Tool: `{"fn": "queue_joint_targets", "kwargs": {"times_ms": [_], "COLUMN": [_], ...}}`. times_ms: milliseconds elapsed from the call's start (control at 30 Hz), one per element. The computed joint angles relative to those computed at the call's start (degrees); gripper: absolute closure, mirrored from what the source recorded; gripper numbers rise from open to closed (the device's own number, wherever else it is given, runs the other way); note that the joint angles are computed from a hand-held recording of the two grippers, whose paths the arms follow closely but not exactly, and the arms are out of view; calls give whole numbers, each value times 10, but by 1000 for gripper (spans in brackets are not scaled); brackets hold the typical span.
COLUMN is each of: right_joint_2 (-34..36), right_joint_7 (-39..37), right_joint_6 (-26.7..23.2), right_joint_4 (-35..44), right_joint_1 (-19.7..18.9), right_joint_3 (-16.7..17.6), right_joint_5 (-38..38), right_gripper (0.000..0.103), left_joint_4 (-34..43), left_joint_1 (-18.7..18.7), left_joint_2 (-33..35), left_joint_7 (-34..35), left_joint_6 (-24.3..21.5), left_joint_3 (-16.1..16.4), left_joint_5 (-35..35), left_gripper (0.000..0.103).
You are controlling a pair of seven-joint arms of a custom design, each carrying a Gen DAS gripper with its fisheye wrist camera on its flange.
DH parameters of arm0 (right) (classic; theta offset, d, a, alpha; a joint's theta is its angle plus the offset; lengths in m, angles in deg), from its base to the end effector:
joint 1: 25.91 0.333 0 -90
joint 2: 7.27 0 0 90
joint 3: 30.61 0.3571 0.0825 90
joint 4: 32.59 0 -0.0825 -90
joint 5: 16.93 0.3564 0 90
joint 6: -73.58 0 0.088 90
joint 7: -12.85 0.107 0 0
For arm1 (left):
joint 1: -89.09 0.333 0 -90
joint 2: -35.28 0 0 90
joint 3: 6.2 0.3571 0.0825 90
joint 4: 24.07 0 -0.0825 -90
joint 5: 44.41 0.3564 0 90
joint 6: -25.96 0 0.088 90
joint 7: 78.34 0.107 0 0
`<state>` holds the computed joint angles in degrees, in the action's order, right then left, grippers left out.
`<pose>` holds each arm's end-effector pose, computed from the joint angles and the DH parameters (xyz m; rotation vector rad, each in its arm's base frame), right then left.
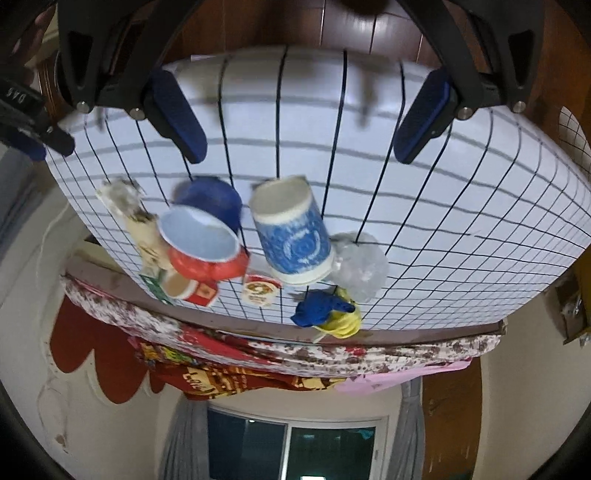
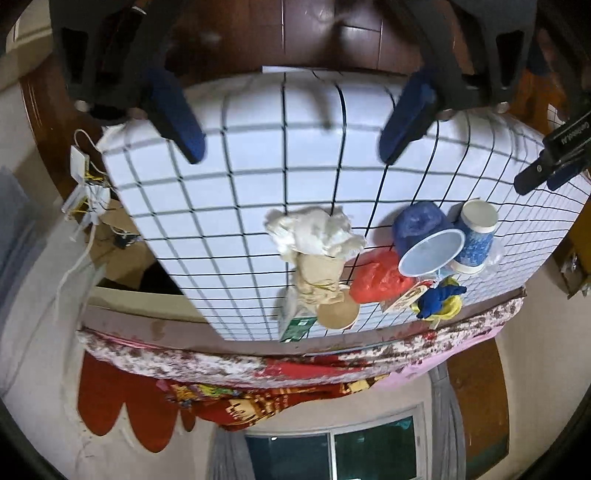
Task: Collect trash
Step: 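Grasp the blue-patterned paper cup with left tool while right tool grasps white tissue, then carry cup and tissue to the black bin and open both tools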
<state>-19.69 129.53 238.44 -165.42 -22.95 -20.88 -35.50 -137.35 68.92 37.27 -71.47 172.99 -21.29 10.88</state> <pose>0.4725 0.1319 0.5706 -1.7840 1.7037 -0.7006 0.4677 -0.3438 0.5596 -1.8470 1.5868 -0.8643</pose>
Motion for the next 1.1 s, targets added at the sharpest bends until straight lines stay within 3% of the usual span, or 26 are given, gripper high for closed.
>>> {"fn": "queue_joint_targets", "kwargs": {"times_ms": [233,600,633,700,767,967,1100], "right_joint_2": [82,151,155,158,158,141,131], "right_joint_7": [15,3,-1,-8,-54,-106,-134], "right_joint_6": [-12,-17,-14,-14,-9,23,49], "right_joint_4": [67,138,143,146,141,104,89], "right_joint_1": [22,89,92,97,95,93,91], "right_joint_3": [-18,-77,-81,-87,-85,-87,-85], "right_joint_5": [-37,-32,-23,-14,45,119,150], "right_gripper": [23,25,27,41,56,69,72], "left_joint_4": [47,90,91,91,85,54,36], "left_joint_1": [-3,-14,-15,-12,-7,-6,-5], "left_joint_2": [49,89,90,93,93,75,56], "left_joint_7": [14,27,29,40,51,30,-10], "left_joint_6": [-1,2,2,6,24,55,63], "left_joint_3": [14,37,39,41,43,50,50], "left_joint_5": [-11,-26,-26,-34,-45,-17,26], "left_gripper": [18,18,22,28,42,44,44]}}
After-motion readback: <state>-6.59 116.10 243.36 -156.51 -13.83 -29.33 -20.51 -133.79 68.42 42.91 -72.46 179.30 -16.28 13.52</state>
